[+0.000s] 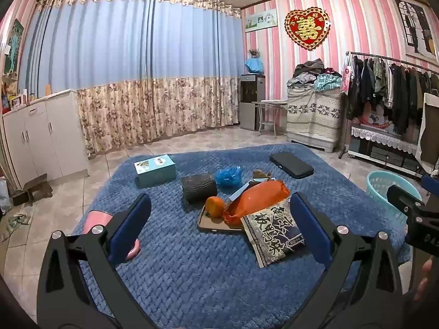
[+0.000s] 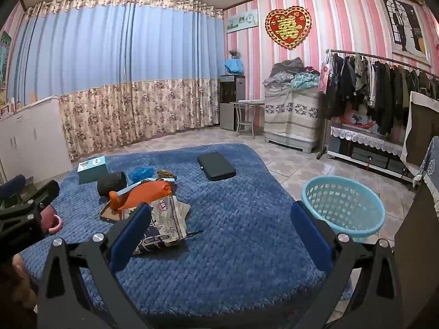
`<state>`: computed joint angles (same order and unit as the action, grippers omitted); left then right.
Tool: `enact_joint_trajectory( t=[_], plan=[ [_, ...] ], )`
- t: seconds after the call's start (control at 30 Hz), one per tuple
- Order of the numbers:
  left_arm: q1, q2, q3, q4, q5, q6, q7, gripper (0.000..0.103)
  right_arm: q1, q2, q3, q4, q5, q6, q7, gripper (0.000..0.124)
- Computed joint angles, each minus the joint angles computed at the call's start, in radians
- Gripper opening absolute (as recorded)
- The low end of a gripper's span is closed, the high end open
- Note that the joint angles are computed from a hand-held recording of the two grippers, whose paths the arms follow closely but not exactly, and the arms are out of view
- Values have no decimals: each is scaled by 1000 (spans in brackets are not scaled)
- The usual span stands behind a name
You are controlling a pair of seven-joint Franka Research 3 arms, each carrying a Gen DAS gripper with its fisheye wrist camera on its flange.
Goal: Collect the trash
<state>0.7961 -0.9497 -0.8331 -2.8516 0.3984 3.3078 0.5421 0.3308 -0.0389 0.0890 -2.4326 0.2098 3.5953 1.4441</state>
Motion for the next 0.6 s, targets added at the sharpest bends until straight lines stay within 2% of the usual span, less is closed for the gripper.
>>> enact_joint_trajectory(
  t=[0.27,0.33,0.6],
  plan=[
    [0,-10,-4,-2,-3,-2,3,98,0,-3,-1,-2,-6,-5,6,99],
    [-2,-5,-1,0,-1,-5,4,98,-6,4,-15,-10,-51,5,38,99],
    [1,0,2,-8,0,4,1,98,-6,10,0,4,-8,2,9,99]
  ],
)
